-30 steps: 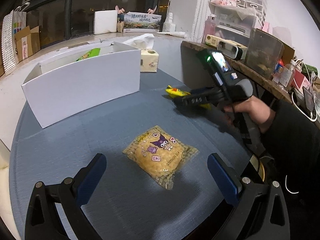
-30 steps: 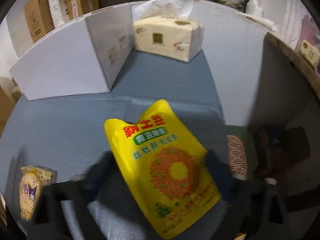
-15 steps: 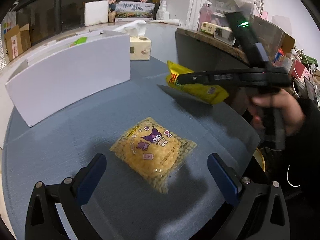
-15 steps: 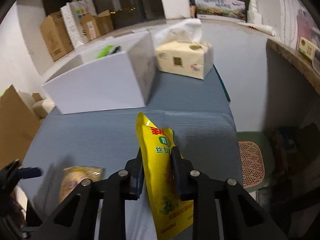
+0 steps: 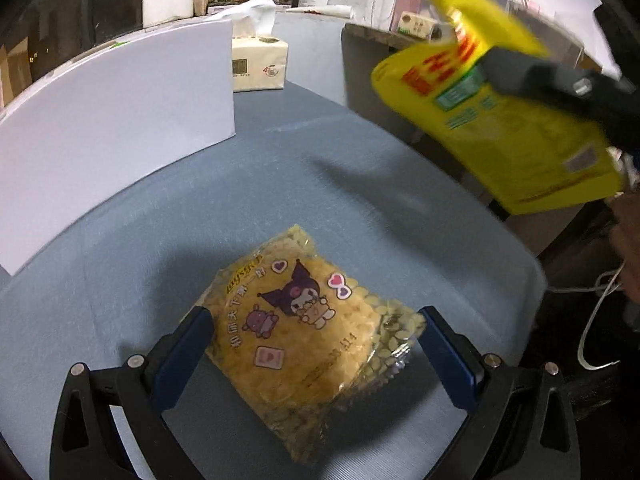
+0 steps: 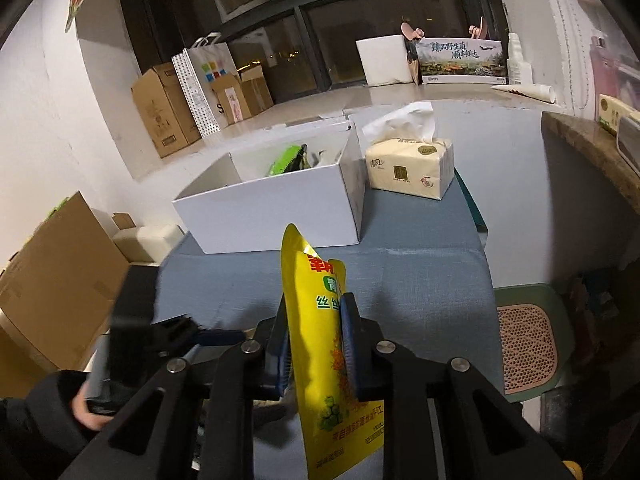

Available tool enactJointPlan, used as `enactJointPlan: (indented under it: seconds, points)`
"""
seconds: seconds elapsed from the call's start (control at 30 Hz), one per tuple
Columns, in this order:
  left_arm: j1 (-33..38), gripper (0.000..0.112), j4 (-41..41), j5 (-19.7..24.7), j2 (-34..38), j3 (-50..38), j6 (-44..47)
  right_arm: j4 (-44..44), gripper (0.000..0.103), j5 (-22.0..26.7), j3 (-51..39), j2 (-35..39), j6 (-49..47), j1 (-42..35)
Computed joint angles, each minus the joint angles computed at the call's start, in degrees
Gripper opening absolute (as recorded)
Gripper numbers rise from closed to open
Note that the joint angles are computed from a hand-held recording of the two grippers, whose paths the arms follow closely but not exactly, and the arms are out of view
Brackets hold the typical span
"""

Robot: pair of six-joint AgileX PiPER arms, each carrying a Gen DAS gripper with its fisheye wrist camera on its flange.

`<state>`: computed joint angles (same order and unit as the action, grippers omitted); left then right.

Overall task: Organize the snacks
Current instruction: 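Grasp the yellow sunflower-seed bag with the right gripper while the left grasps the cartoon cake packet, then drop the cake packet and yellow bag into the white box with both grippers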

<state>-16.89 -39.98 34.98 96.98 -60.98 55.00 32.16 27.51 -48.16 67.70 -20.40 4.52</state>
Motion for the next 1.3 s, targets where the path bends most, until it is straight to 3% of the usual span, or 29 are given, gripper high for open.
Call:
enactJointPlan:
  seconds: [0.1, 0.13, 0.2, 0.23, 0.3, 0.4, 0.53, 0.8, 1.03, 1.17, 1.3]
  points:
    - [-3.68, 0.103, 6.96, -6.99, -0.23, 1.83, -3.88, -1.02, 0.023, -0.80, 0.17, -0.23, 0.97, 0.63]
    - [-3.48, 0.102, 6.05, -6.96, -0.14, 1.71, -3.35, -0.38, 0.023, -0.71, 0.13, -0.08, 0.23, 0.39]
    - [-2.58, 0.083, 5.59, -6.71, -0.16, 1.12, -3.18, -1.66, 0.023, -1.22, 0.14, 0.22, 1.13, 0.57]
    - [-1.54, 0.065, 4.95, -6.96, -0.87, 1.22, -3.26, -1.85, 0.023, -1.19, 0.13, 0.39, 1.40, 0.52]
    - [1.29, 0.064, 3.48, -2.90, -0.35, -0.73, -3.25, 1.11, 0.023, -0.74, 0.31, 0.48, -1.09, -0.38]
    - [4.76, 0.063, -0.81, -1.41, -2.36, 0.37, 0.65, 0.19, 0.023, -1.00, 0.19, 0.54, -0.36, -0.10]
    - [11.39, 0.063, -9.88, 4.15, -6.86, 1.54, 7.31, -0.26, 0.023, -1.45, -0.27, 1.19, 0.48, 0.97]
    - [20.90, 0.063, -16.41, 12.15, -10.92, -3.72, 10.61, -0.99, 0.023, -2.11, -5.54, 4.92, 2.34, 5.00]
    - [25.99, 0.063, -16.43, 15.59, -4.47, -17.52, 5.83, -2.78, 0.022, 0.04, -19.98, 15.13, 4.64, 8.41]
    - [26.97, 0.063, -14.29, 17.14, 3.02, -31.04, -0.97, -4.77, 0.022, 3.42, -32.21, 22.61, 7.35, 9.35]
    - [25.39, 0.063, -6.92, 17.52, 12.66, -47.37, -10.81, -11.07, 0.022, 8.58, -48.72, 32.80, 14.00, 10.51]
